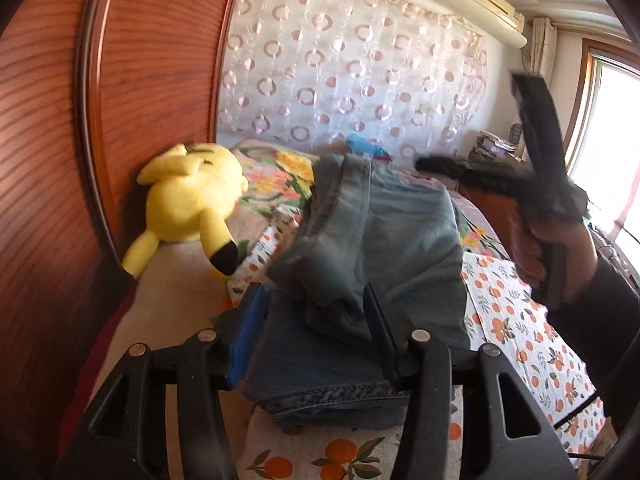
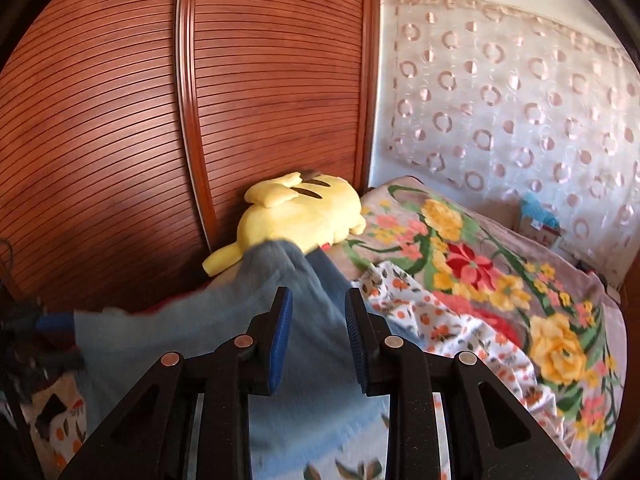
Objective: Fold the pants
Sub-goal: 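Carry the folded pants with both grippers onto the stacked jeans, then open both grippers to release the pants on the jeans stack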
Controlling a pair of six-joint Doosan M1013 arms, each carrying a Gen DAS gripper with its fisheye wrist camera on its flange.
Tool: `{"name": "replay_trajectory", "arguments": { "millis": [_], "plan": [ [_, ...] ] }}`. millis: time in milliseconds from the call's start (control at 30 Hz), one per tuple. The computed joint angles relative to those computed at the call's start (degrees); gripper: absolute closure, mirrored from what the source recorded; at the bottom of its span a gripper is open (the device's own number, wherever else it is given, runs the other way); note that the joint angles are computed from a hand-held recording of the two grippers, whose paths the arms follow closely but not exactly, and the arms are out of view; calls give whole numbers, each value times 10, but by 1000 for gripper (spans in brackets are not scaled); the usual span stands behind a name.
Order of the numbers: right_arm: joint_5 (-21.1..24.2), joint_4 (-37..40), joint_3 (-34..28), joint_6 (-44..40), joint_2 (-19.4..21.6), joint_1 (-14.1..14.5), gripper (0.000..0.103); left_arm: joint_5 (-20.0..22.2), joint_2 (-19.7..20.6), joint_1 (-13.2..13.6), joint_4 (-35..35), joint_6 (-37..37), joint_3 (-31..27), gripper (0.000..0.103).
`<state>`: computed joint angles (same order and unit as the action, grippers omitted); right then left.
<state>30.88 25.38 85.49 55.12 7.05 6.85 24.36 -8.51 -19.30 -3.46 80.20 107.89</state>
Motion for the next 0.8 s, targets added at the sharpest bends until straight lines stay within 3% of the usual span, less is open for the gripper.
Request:
{"name": "replay_trajectory", "arguments": {
  "millis": [133,200,267,633,800],
  "plan": [
    [-13,1,33,6,-20,1,75,-9,0,-1,13,-6,-3,38],
    [-14,-4,50,11,-33,4,75,-13,0,-6,17,-3,-5,36],
    [-12,-10,59,14,-40,7,75,-15,1,-9,17,4,-6,23],
    [-11,-18,65,41,-42,3,73,25,29,-34,83,-34,-27,19],
    [-10,-22,86,48,-60,0,69,52,35,-54,159,-103,-30,19]
  ]
}}
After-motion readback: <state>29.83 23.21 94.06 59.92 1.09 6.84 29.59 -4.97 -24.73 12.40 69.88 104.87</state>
